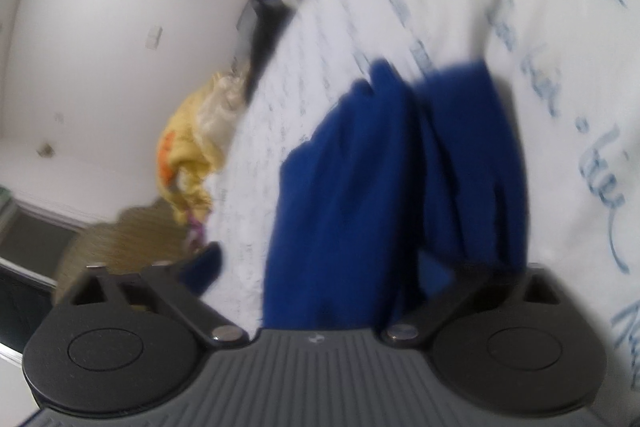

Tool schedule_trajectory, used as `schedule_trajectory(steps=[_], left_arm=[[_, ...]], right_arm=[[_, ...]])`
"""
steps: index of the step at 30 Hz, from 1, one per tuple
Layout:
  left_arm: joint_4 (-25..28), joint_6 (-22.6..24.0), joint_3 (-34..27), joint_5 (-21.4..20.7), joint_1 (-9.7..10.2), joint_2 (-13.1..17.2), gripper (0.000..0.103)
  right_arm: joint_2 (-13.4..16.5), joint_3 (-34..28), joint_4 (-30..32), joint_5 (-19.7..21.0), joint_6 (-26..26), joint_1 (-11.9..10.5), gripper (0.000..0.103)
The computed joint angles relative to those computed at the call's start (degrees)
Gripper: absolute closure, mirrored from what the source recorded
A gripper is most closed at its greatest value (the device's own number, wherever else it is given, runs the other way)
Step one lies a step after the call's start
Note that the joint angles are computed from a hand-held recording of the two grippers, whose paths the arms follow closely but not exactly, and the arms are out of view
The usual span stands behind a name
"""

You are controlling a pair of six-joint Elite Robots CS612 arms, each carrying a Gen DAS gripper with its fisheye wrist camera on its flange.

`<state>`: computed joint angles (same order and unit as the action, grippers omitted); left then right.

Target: Fold small clothes

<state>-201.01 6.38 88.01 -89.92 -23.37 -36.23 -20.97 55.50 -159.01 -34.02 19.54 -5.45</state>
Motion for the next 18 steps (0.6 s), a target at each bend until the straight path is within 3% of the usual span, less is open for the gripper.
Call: schedule_trajectory(steps=[1,2,4,8,9,11,12,14,15,16,17,18], left_arm=[[0.4,-0.2,-0.1,-0.3,0.07,0.0,0.100],[0.3,0.1,-0.1,-0.8,0.07,0.0,0.101],[-0.8,1.6,-0.2,-1.9,0.07,0.1,0.101],[-1.0,3.3,-0.8,-6.6,0.30,0.6,0.101],[0.5,3.6,-1.2,-6.9,0.22,0.9,0.101],[6.1,3.0,-2.7,-7.1,0.33,1.6,0.100],[8.7,2.4,-3.3,-7.5,0.58,1.9,0.099],[8.4,-0.2,-3.3,-9.9,1.64,1.7,0.090],[8.1,-1.7,-3.3,-12.2,2.50,1.5,0.074],[7.1,-3.1,-3.2,-13.7,3.34,1.3,0.060],[4.8,-5.1,-3.1,-13.9,4.10,1.4,0.027],[1.8,-7.6,-3.3,-12.8,4.77,1.8,0.002]], right_arm=[[-0.5,0.1,2.2,-3.0,-3.0,0.4,0.078],[-0.5,0.0,3.1,-3.8,-4.2,0.4,0.090],[-0.6,1.0,-0.2,-3.5,-3.6,0.1,0.092],[-3.2,6.8,-13.3,-5.1,-2.4,-1.2,0.094],[-3.5,7.7,-13.8,-6.2,-2.1,-1.6,0.094],[-3.6,7.9,-9.1,-9.9,-4.1,-1.5,0.092],[-3.1,7.4,-8.7,-9.3,-3.2,-1.8,0.095],[-3.1,8.0,-11.0,-8.4,1.4,-2.2,0.090],[-3.3,8.3,-12.6,-8.7,2.8,-2.3,0.082],[-3.2,8.4,-16.0,-8.8,4.4,-2.4,0.062],[-3.0,8.4,-19.3,-9.7,5.8,-2.5,0.048],[-2.9,8.2,-21.1,-11.3,6.2,-2.4,0.021]])
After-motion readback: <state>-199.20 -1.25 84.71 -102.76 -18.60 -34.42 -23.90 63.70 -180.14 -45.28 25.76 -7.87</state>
